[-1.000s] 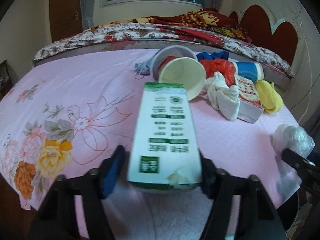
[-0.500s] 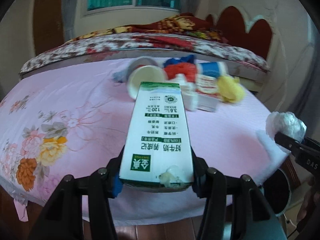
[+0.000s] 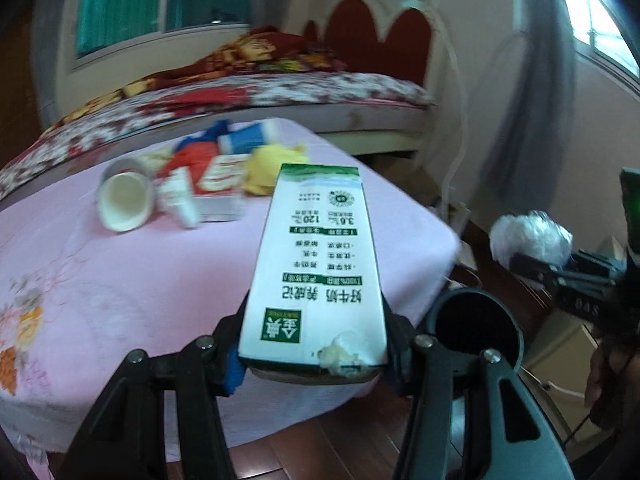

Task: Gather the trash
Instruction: 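Carry carton and plastic bag over the black bin and open both tools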

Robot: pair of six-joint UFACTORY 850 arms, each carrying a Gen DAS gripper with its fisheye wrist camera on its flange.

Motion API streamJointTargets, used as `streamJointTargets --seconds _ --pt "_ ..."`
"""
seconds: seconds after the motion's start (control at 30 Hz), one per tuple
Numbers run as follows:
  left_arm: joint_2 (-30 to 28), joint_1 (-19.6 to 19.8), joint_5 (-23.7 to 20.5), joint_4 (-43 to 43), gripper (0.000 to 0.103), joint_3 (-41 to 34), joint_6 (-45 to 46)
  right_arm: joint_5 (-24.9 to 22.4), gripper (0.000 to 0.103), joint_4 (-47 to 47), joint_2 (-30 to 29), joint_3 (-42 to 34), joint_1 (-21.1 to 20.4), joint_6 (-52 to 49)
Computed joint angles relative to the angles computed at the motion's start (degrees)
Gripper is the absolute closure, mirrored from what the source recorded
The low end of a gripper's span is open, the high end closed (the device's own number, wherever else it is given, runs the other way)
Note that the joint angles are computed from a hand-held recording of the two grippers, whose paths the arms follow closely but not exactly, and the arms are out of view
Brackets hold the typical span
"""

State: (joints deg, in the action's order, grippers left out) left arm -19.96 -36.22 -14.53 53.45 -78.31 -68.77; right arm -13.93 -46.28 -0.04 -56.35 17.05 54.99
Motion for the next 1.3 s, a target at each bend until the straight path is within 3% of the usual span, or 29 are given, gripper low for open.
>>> streamJointTargets --seconds 0.13,0.27,0.53,0.7,0.9,1.23,1.3 --pt "-1.8 -2.2 1.5 -8.0 0.049 -2.2 10.0 0.0 0.058 1.1 3.4 3.7 -3.7 -0.3" --pt "-4.9 -4.1 1.9 -22.4 0.049 -5.8 26.3 0.7 0.058 6.9 5.5 7.1 -7.1 -5.9" --pt "-11.9 -7.8 -1.6 -46.8 0.049 -13.5 53.8 1.9 0.058 20.5 7.1 12.6 -13.3 -20.6" --pt "-16.1 -8.9 -5.8 -53.9 0.049 -17.9 61.5 2.7 0.058 33.0 6.4 14.1 -17.3 -34.9" --pt "-22.2 -9.2 -11.5 -56.8 0.049 -24.6 65.1 2.9 0.058 43.1 1.1 13.0 -19.8 -47.8" --pt "-29.8 -8.6 -19.6 -62.3 0.049 -34.2 70.2 2.3 0.058 50.9 -7.4 9.0 -20.3 -59.1" --pt "-30.9 -8.5 -21.3 -64.6 0.044 -35.6 72.0 1.5 0.058 54.2 -8.7 8.0 -20.5 -63.1"
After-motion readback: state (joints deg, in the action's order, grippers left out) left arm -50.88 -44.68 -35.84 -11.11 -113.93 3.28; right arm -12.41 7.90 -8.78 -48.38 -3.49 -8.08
